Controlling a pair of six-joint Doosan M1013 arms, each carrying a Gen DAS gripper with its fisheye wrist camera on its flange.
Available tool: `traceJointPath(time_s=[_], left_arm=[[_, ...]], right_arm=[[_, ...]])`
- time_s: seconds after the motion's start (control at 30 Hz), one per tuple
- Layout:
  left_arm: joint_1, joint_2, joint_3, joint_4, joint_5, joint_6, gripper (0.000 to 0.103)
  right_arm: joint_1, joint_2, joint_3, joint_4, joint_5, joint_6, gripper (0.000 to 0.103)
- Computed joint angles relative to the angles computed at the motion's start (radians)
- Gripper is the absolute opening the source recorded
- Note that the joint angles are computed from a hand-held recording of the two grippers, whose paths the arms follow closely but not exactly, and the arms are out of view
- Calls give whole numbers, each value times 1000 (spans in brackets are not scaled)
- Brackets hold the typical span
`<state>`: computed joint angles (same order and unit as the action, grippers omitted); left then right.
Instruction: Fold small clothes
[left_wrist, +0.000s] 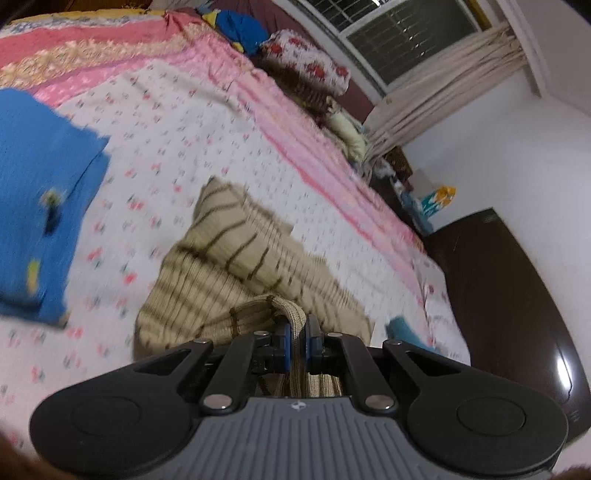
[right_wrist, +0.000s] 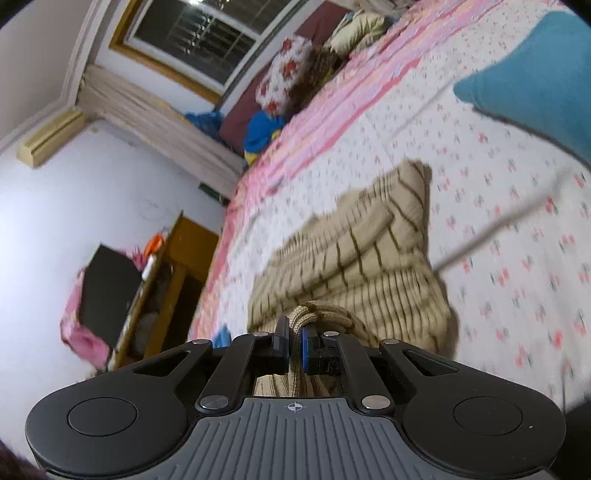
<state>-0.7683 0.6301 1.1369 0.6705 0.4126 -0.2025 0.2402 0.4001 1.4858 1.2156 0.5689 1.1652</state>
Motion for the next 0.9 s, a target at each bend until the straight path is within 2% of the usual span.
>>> traceJointPath(time_s=[0.2, 0.3, 0.4, 0.5, 0.63, 0.77, 0.83, 0.9], left_arm=[[31, 51, -67, 112, -15, -116, 14], [53, 89, -110, 96, -52, -107, 14], [71, 130, -158, 52, -69, -66, 13], [82, 160, -190, 60, -69, -76, 13], [97, 196, -232, 14, -34, -37, 13], [110, 224, -268, -34, 0, 8, 13], [112, 235, -282, -25, 3, 5, 13], [113, 244, -291, 6, -1, -31, 13]], right_arm=[[-8, 76, -93, 63, -33, -2, 6], [-11, 110, -129, 101, -64, 9, 7], [-10, 140, -170, 45, -88, 99, 7], [-6, 179, -225, -43, -94, 191, 7], [-1, 241, -305, -139, -90, 288, 7], [3, 287, -357, -188, -99, 350, 7], [6, 301, -369, -223, -124, 384, 7], [5, 314, -376, -205, -128, 384, 7]])
